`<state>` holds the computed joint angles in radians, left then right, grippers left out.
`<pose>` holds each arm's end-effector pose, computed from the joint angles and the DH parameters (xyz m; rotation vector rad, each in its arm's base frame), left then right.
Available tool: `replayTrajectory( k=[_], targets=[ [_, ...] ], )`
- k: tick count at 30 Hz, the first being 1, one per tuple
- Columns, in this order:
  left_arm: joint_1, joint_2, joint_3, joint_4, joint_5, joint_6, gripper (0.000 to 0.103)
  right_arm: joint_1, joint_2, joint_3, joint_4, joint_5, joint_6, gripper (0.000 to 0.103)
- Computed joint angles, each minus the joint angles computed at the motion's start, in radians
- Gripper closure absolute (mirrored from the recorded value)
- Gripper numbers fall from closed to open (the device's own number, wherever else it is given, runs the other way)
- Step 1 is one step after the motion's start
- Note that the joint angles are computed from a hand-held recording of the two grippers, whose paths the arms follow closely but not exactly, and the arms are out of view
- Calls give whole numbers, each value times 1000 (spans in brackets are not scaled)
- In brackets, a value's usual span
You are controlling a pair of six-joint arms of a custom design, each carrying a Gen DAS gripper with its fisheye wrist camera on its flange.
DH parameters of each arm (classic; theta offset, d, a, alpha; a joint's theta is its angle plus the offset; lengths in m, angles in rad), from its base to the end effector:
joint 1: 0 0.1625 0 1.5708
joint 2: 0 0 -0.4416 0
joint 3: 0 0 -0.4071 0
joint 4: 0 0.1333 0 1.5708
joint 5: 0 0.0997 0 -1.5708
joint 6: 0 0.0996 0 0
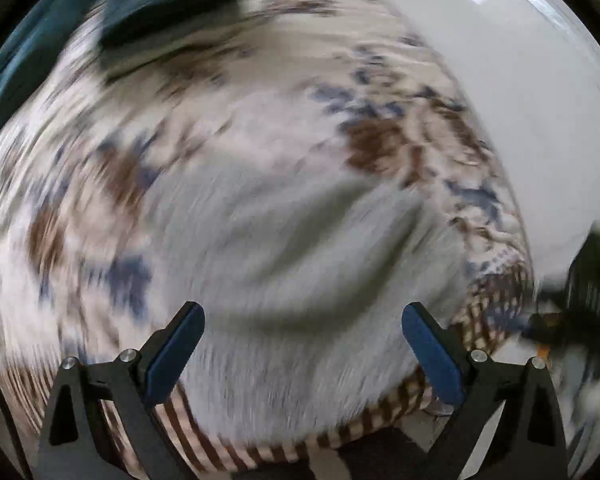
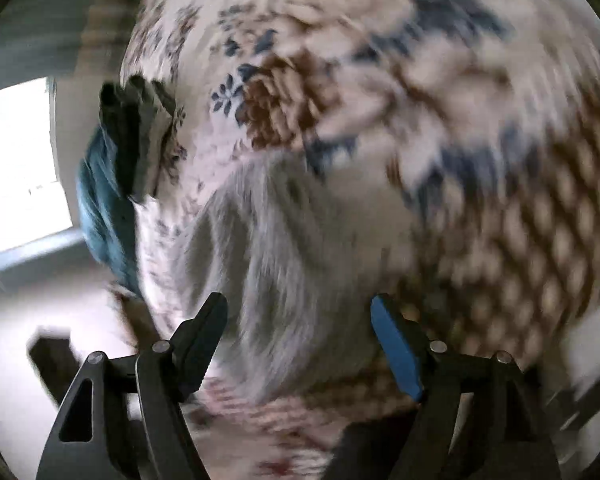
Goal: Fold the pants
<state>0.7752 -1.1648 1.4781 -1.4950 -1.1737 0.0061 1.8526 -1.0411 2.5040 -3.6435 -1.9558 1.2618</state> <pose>-0.3220 -0.5560 0.3199 1.1166 2.3689 0.2735 0.2038 -0.3591 0.1203 1.4741 2.3975 -1.0155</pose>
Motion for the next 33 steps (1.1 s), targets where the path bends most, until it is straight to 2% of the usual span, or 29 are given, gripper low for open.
replayTrajectory(
  k=[2,4,7,9,10,11,12,13,16,18,19,21,22,24,25,26,27,28,30,31,33],
  targets=[
    [8,134,-116,79,-74,145,2,20,110,0,-162,39,78,26],
    [7,235,-182,139,-87,268,2,25,232,-34,-278,77,142,26],
    [0,360,-232,226,-57,395,2,35,378,-96,-430,81,211,26],
    [-7,405,-228,281,-25,455,4,44,443,-143,-481,54,244,26],
    [-12,408,-201,278,-11,503,11,48,483,-175,-514,35,262,29],
    [-14,406,-180,282,-2,548,18,58,504,-197,-525,6,283,47],
    [-22,393,-141,263,35,599,39,75,517,-220,-503,-42,313,65],
    [-31,380,-105,235,79,642,49,99,514,-233,-447,-101,357,88],
    [-18,399,-135,229,80,694,55,204,511,-254,-283,-318,557,89],
    [0,446,-211,296,55,661,55,244,489,-253,-157,-390,664,91],
    [12,479,-271,364,20,634,53,255,497,-261,-148,-413,685,91],
    [29,511,-343,420,-29,607,50,250,514,-268,-215,-391,630,91],
    [44,536,-406,486,-73,585,43,251,510,-269,-216,-384,615,90],
    [73,558,-509,565,-139,559,32,267,468,-256,-174,-381,592,80],
    [86,554,-538,582,-149,558,28,280,454,-270,-137,-382,580,57],
    [94,546,-551,594,-150,559,27,286,449,-276,-117,-385,581,28],
    [106,538,-570,606,-147,559,27,302,447,-290,-90,-398,591,22],
    [119,525,-581,623,-138,551,27,319,462,-315,-83,-411,599,21],
    [135,499,-582,669,-125,545,27,319,496,-346,-117,-379,600,21],
    [139,474,-546,655,-108,562,27,309,515,-353,-162,-360,588,21],
    [136,404,-431,550,-49,631,28,283,570,-389,-233,-312,564,21]
  ],
)
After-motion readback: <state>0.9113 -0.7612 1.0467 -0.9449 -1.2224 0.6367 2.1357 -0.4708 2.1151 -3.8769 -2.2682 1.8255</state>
